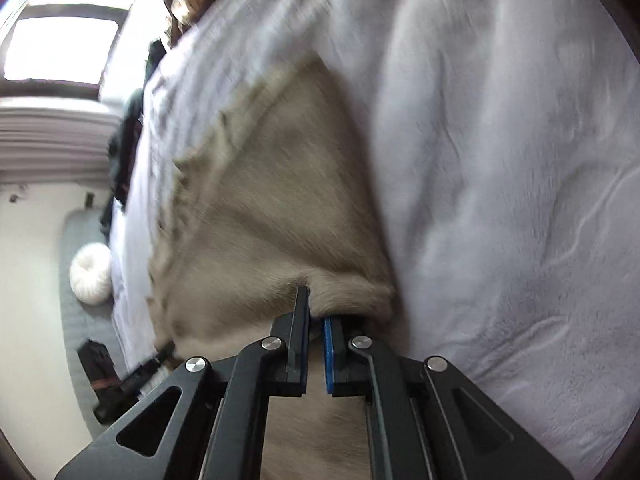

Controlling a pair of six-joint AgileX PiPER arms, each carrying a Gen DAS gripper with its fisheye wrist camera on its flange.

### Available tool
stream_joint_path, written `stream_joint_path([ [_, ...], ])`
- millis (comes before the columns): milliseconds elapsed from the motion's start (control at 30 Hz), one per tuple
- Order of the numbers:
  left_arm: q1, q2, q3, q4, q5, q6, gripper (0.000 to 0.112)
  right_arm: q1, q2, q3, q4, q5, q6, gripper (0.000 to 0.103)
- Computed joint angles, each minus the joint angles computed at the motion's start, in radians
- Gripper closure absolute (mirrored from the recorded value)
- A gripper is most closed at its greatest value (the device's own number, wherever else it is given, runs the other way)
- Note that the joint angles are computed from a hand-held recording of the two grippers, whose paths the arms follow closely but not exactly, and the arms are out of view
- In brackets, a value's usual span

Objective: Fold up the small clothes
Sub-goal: 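Lay the sleeve across the body with the left gripper and release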

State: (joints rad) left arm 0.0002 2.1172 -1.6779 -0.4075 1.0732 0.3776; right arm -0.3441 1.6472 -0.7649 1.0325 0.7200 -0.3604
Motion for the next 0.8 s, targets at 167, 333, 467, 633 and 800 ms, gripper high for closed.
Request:
stream_joint_path([
  [167, -0.021, -0.063, 0.035, 0.147, -0.048, -0.071, 0.079, -0.002, -0.086, -0.006, -0.133, 0.107, 0.068, 0.066],
  [333, -0.032, -0.122, 0.059, 0.193, -0.125, -0.069, 0.026, -0.019, -0.191, -0.05, -0.232, 0.087, 0.116, 0.048],
  [467, -0.085, -0.08, -0.002, 0.25, -0.128, -0.121, 0.025, -0.054, -0.029, -0.153, -0.212, 0.02, 0.112, 0.048],
  [633, -0.165, -0.024, -0.015, 0.4, -0.168, -0.245, 0.026, -0.055, 0.161, -0.289, -0.158, 0.063, 0.088, 0.095],
  [800, -0.212, -0.001, 0.012, 0.533, -0.228, -0.326, 0.025, 0.037, 0.09, -0.384, -0.403, 0.031, 0.169, 0.095],
])
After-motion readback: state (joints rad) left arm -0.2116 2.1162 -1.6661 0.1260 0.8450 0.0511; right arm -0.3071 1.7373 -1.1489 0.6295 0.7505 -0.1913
